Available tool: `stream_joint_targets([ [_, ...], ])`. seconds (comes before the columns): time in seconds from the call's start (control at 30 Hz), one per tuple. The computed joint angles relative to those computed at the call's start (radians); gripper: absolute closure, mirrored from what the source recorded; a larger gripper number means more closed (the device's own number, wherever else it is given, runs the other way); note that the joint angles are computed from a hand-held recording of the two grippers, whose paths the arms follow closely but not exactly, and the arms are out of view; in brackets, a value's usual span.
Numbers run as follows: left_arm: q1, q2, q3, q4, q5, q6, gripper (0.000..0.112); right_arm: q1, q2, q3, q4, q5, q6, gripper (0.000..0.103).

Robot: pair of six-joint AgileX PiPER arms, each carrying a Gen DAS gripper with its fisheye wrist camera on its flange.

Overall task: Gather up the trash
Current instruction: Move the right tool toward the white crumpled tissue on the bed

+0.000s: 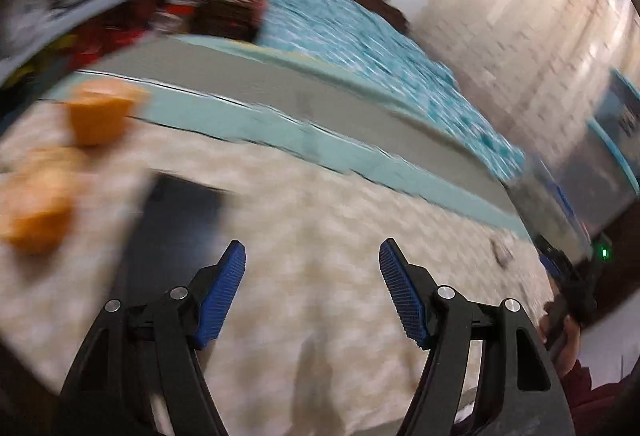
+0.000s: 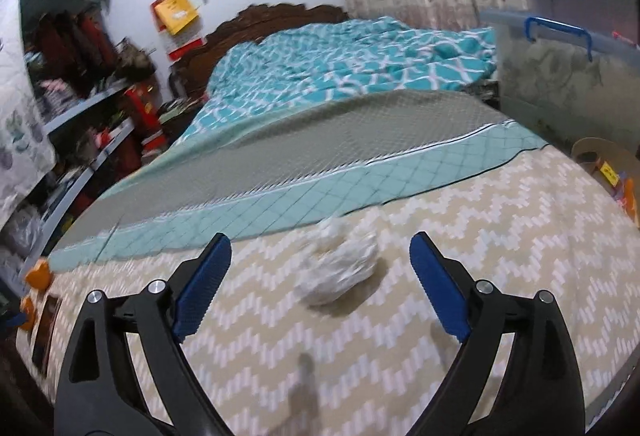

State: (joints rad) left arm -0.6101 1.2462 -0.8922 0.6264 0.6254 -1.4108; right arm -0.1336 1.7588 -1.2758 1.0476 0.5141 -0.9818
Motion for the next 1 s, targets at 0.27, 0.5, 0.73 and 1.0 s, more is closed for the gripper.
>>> stream_joint_targets([
  [0.27, -0.066, 0.488, -0.381, -0.184, -0.079, 0.298, 0.045, 0.007, 0.006, 0.004, -0.182, 0.022, 0.184, 0.012],
  [0.5, -0.091, 0.538, -0.444, -0.125, -0.018, 0.289, 0.040, 0.003, 0.150, -0.207, -0.390, 0.129, 0.426, 0.011],
  [0.73, -0.083, 0.549, -0.474, -0.153, 0.014, 0.312, 0.039, 0.029, 0.280, -0.408, -0.488, 0.225, 0.509, 0.011],
  [1.0, -0.112, 0.689, -0.684, -0.101, 0.162, 0.298, 0.037, 0.024, 0.330, -0.458, -0.512, 0.242, 0.518, 0.009],
])
